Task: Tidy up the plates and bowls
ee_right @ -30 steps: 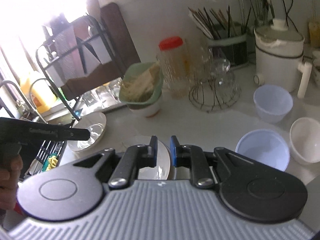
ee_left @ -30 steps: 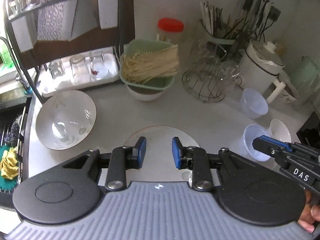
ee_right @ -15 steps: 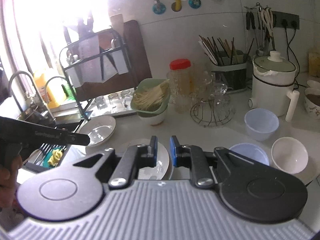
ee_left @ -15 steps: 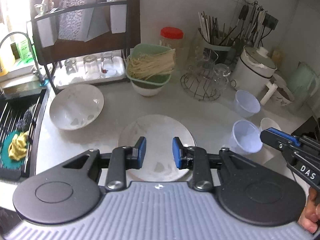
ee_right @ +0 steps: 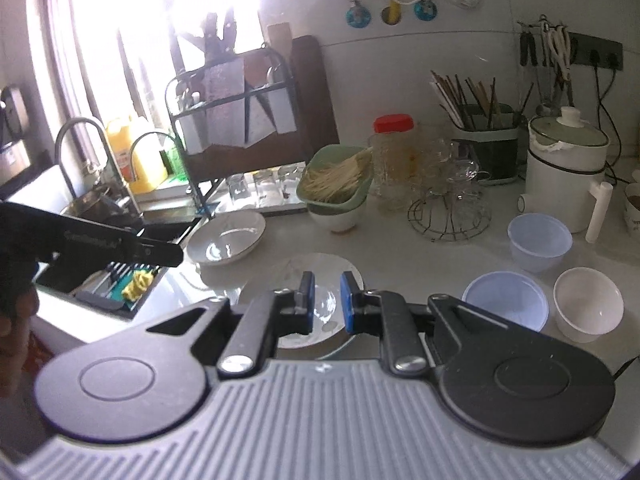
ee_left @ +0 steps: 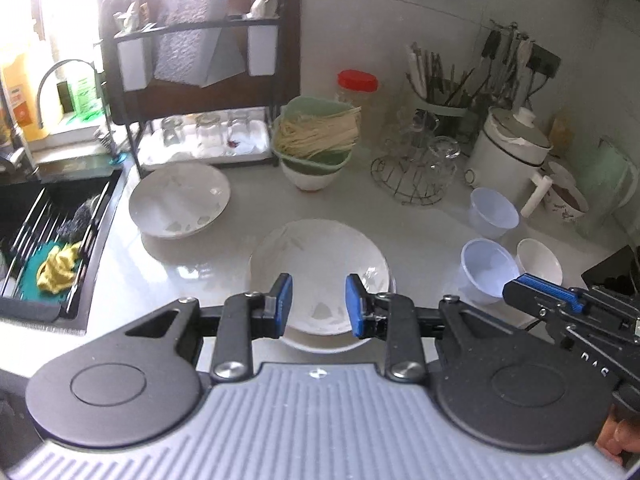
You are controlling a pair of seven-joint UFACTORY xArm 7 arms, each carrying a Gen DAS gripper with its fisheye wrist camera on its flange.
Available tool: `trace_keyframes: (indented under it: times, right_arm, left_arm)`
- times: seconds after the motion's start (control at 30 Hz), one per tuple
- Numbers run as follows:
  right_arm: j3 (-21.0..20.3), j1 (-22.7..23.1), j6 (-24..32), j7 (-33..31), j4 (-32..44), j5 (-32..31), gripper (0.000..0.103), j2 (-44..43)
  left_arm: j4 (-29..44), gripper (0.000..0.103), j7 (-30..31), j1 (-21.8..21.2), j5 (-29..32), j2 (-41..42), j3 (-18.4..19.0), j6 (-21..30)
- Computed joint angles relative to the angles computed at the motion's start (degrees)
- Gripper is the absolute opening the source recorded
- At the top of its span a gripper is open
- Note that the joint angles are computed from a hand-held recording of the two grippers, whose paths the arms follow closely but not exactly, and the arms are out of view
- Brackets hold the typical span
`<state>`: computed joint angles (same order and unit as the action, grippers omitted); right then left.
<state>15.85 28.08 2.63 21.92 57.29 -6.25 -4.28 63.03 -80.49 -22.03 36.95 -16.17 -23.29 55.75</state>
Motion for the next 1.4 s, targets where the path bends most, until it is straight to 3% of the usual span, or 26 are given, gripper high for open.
trace_keyframes:
  times: [0.13, 0.33, 0.53, 0.67, 0.93, 1.07, 1.23, 1.3, 1.4]
  right_arm:
    - [-0.98, 1.74, -1.11, -4.79, -0.91, 4.02, 0.018, -0.42]
    - [-3.34, 6.27, -1.09, -16.82, -0.11, 15.52, 0.018, 0.25]
    - [-2.28, 6.12, -0.4, -20.99, 1.34, 18.76, 0.018, 1.39]
    - [-1.8, 7.8, 1.49, -33.47, 4.17, 30.49, 0.018, 3.47]
    - [-0.02, 5.63, 2.47, -21.52, 8.92, 15.8, 0.018, 8.09]
    - [-0.09, 5.84, 3.2, -17.68, 12.04, 10.91, 0.018, 10.99]
    - [-2.77, 8.25, 4.48, -10.89, 17.31, 3.29, 0.037, 15.5]
    - [-3.43, 9.01, 6.25, -8.89, 20.25, 1.23, 0.063, 17.47]
    - [-5.75, 10.94, 7.25, -4.64, 23.94, -2.77, 0.086, 19.9]
  left_arm:
    - [-1.12, 0.034, -2.46, -0.26, -0.28, -1.46, -1.04, 1.83]
    - [-2.97, 0.038, -5.76, -0.08, -0.78, -3.78, -2.12, 3.57]
    - [-4.7, 0.039, -6.75, 0.63, -1.75, -5.49, -2.28, 3.5]
    - [-5.91, 0.039, -7.26, 1.73, -2.1, -6.97, -2.1, 3.68]
    - [-8.58, 0.042, -3.79, 4.43, -3.78, -9.59, 0.07, 1.63]
    - [-11.25, 0.047, -1.54, 5.96, -6.48, -11.08, 2.61, -3.74]
    - [-13.63, 0.052, 2.68, 8.86, -8.31, -11.33, 4.88, -9.18]
    - [-14.37, 0.057, 5.0, 9.96, -9.38, -11.56, 6.13, -11.5]
    - [-15.3, 0.074, 9.24, 11.61, -10.73, -11.46, 8.09, -15.37]
